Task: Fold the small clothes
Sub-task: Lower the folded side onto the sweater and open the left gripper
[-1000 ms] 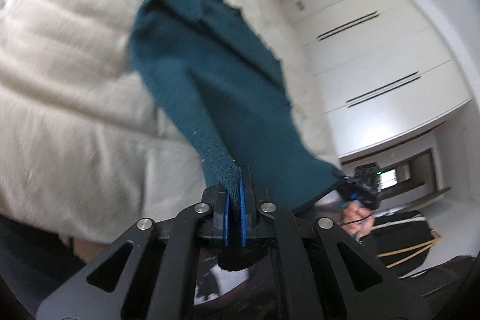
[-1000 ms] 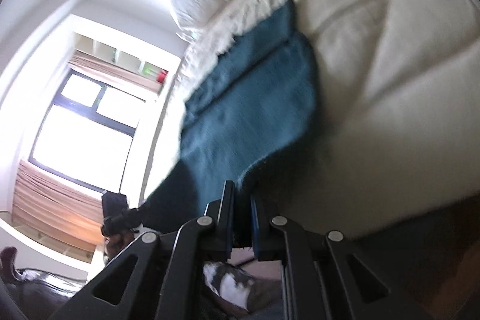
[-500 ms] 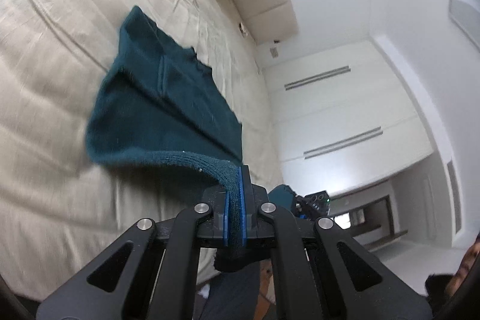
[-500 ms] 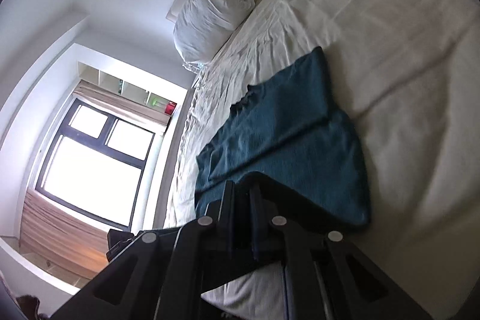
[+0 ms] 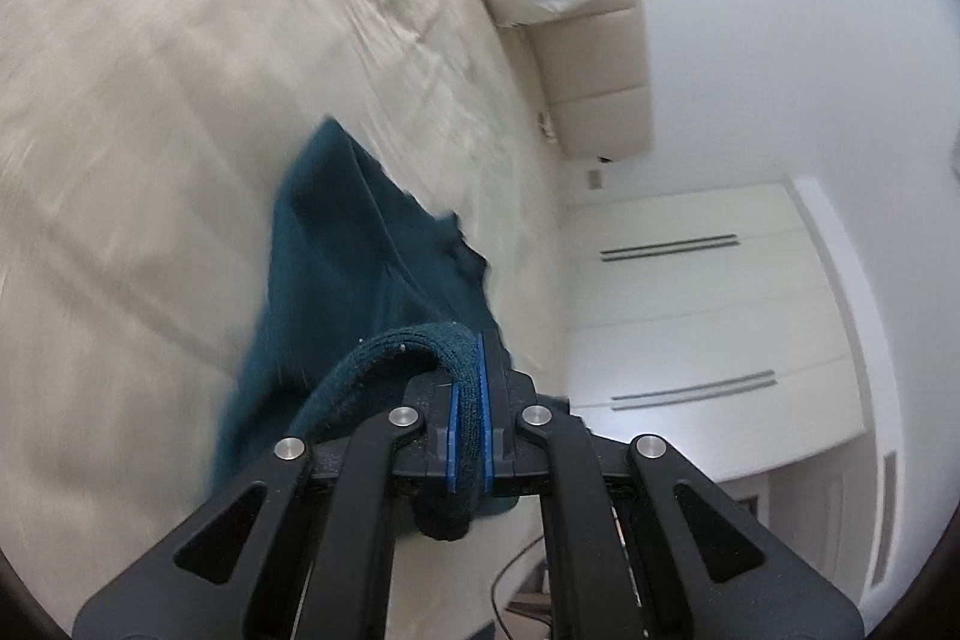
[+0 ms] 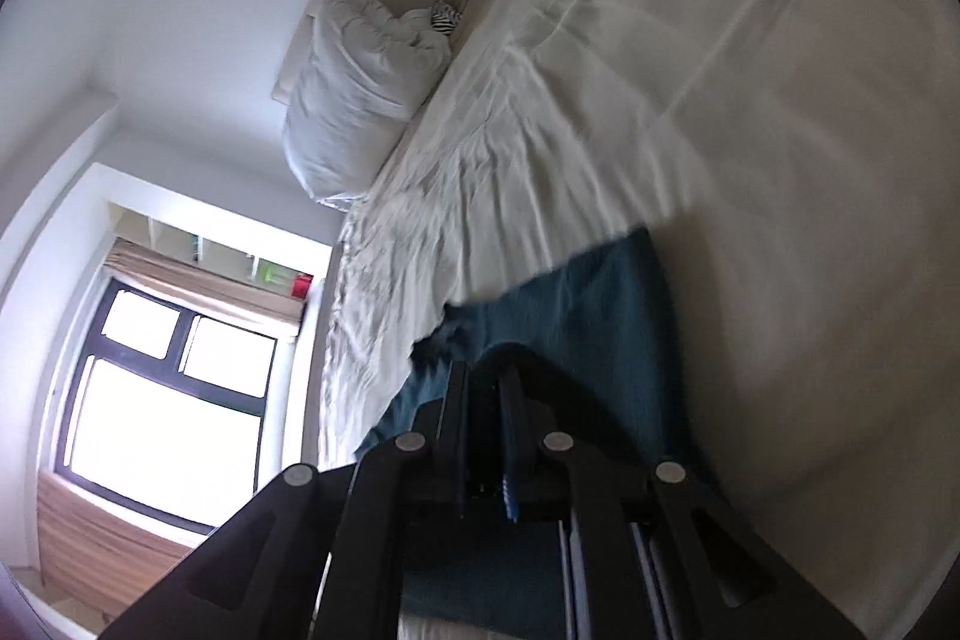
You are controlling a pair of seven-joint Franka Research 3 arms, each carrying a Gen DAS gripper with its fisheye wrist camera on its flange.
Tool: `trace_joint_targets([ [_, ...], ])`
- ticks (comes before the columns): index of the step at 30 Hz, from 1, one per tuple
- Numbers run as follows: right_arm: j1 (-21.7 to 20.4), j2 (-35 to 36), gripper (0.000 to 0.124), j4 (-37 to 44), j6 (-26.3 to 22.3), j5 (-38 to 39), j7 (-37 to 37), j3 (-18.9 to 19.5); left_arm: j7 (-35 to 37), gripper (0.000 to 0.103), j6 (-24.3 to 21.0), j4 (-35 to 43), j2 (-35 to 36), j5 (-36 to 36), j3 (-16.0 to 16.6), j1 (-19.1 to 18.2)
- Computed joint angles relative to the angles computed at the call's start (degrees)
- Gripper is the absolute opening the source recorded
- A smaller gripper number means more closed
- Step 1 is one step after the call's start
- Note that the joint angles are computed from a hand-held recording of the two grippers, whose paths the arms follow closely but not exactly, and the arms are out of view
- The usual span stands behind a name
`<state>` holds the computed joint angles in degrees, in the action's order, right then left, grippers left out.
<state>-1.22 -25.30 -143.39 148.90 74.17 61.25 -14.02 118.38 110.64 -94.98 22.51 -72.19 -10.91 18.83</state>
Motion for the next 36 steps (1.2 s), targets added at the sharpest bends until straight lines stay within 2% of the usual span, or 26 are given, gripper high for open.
trace_joint_targets([
  [4, 0.19, 8.36, 0.010, 6.42, 1.18, 1.14, -0.24, 0.48, -4.39, 0.004, 3.10, 8.57, 7.24, 3.41, -1.23, -2.11],
  [7, -0.60, 13.13, 0.010, 9.88, 1.56, 2.23, -0.09, 1.36, -8.72, 0.004, 4.46, 14.24, 12.58, 5.94, -2.89, -2.35],
  [11, -2.41, 17.80, 0.010, 12.62, 1.47, 3.92, 0.83, 2.42, -13.58, 0.004, 5.83, 19.27, 18.34, 5.08, -6.12, -0.77],
  [16, -4.28, 21.11, 0.010, 13.14, 3.46, 6.62, 3.51, 3.86, -18.53, 0.004, 8.77, 21.00, 22.19, 4.00, -9.17, 1.26],
  [19, -5.22, 22.23, 0.012, 13.30, 4.31, 9.66, 2.36, 4.30, -21.83, 0.013, 10.96, 20.86, 24.71, 0.34, -11.29, 3.08],
  [20, -5.46, 22.51, 0.012, 13.36, 5.02, 8.46, 3.56, 4.54, -20.80, 0.015, 12.88, 20.00, 24.75, -1.80, -12.18, 3.80],
  [22, -6.00, 22.76, 0.013, 13.25, 5.50, 9.28, 3.98, 4.56, -18.39, 0.026, 16.44, 19.50, 24.53, -4.05, -12.65, 4.31],
  [23, -6.19, 22.76, 0.015, 13.17, 5.72, 9.43, 3.93, 4.63, -18.33, 0.030, 16.76, 20.17, 24.88, -4.12, -12.65, 4.35],
  [25, -6.32, 22.31, 0.018, 12.72, 6.76, 8.25, 4.45, 4.92, -18.65, 0.046, 16.44, 20.95, 24.61, -2.10, -12.22, 4.00],
  [27, -5.89, 20.62, 0.023, 11.83, 8.55, 5.64, 3.98, 5.53, -16.42, 0.057, 17.37, 20.26, 22.95, -0.86, -12.19, 3.96],
  [30, -4.66, 18.13, 0.036, 10.28, 11.99, -1.51, 5.93, 6.53, -13.74, 0.063, 18.61, 17.98, 19.74, 0.85, -11.59, 3.54],
  [32, -3.81, 15.97, 0.043, 8.96, 12.48, -6.78, 6.38, 6.61, -13.02, 0.065, 18.96, 15.74, 16.69, 3.74, -10.35, 2.73],
  [36, -2.62, 9.98, 0.051, 3.93, 13.10, -18.36, 8.70, 6.78, -5.85, 0.065, 17.25, 6.27, 7.98, 8.69, -8.06, 2.55],
])
